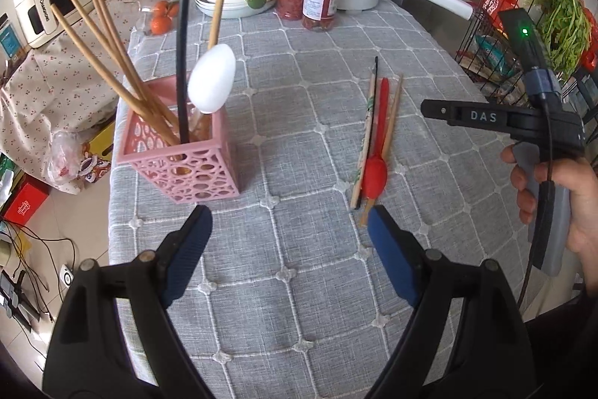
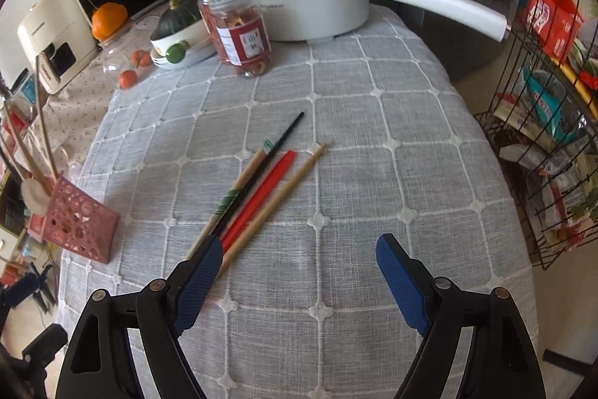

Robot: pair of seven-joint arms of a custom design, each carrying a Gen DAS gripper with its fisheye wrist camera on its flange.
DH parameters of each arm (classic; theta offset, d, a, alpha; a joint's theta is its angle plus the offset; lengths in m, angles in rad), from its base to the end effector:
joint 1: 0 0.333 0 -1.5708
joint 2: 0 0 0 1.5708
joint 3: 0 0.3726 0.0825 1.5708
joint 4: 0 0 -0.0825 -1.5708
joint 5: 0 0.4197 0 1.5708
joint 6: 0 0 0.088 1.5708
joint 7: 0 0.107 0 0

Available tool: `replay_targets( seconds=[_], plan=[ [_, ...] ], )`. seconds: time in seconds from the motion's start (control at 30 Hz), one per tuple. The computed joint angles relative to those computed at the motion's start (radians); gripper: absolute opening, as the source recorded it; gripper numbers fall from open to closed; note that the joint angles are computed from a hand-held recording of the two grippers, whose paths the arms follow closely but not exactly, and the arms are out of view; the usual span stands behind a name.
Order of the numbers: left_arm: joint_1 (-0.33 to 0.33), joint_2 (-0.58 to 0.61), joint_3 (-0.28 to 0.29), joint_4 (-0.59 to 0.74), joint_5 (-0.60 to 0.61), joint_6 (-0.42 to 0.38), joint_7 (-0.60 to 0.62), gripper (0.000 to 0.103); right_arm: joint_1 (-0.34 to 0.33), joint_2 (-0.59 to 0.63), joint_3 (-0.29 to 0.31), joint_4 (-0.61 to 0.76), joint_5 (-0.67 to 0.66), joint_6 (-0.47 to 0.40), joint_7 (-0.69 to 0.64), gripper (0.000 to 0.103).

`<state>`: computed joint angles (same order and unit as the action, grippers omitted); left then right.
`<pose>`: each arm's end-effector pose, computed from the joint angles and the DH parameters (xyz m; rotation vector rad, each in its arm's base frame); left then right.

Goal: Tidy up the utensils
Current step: 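Grasp a plain wooden chopstick with the right tool while the left tool moves to the green-banded chopstick, then grasp the green-banded wooden chopstick with the left tool while the right tool lifts its chopstick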

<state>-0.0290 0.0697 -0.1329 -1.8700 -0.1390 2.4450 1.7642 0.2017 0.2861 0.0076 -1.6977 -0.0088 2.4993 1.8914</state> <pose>0.6499 -0.1038 0.5739 -1.6949 2.2253 -0.6290 0.7153 0.1513 0.5246 -1.7878 1.9891 -0.3565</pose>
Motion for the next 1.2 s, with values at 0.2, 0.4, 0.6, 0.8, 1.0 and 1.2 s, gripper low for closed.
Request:
replay_targets(
  seconds=[0.2, 0.4, 0.6, 0.8, 1.0, 1.2],
  plan=[
    [-0.003, 0.020, -0.005, 0.026, -0.009, -0.030, -0.002, 0.085, -0.051, 0.095, 0.032, 0.095, 0.173, -0.070, -0.017, 0.059],
    [-0.005, 0.028, -0.006, 0.034, -0.002, -0.034, 0.004, 0.081, -0.011, 0.150, 0.006, 0.164, 0.115, -0.083, 0.036, 0.040],
    [-0.008, 0.029, -0.010, 0.042, 0.002, -0.053, 0.028, 0.066, 0.048, 0.199, -0.031, 0.250, -0.031, -0.171, 0.070, 0.025],
    [-0.022, 0.037, -0.020, 0.058, 0.003, -0.078, 0.065, 0.050, 0.026, 0.202, -0.003, 0.289, -0.034, -0.285, -0.008, 0.011],
    [-0.060, 0.115, -0.032, 0.146, 0.078, -0.105, 0.022, 0.037, -0.036, 0.125, 0.005, 0.185, 0.065, -0.264, -0.079, 0.007],
    [-0.107, 0.282, -0.040, 0.357, 0.134, -0.180, -0.048, 0.021, -0.091, 0.026, 0.007, 0.065, 0.166, -0.178, -0.133, 0.007]
  ],
)
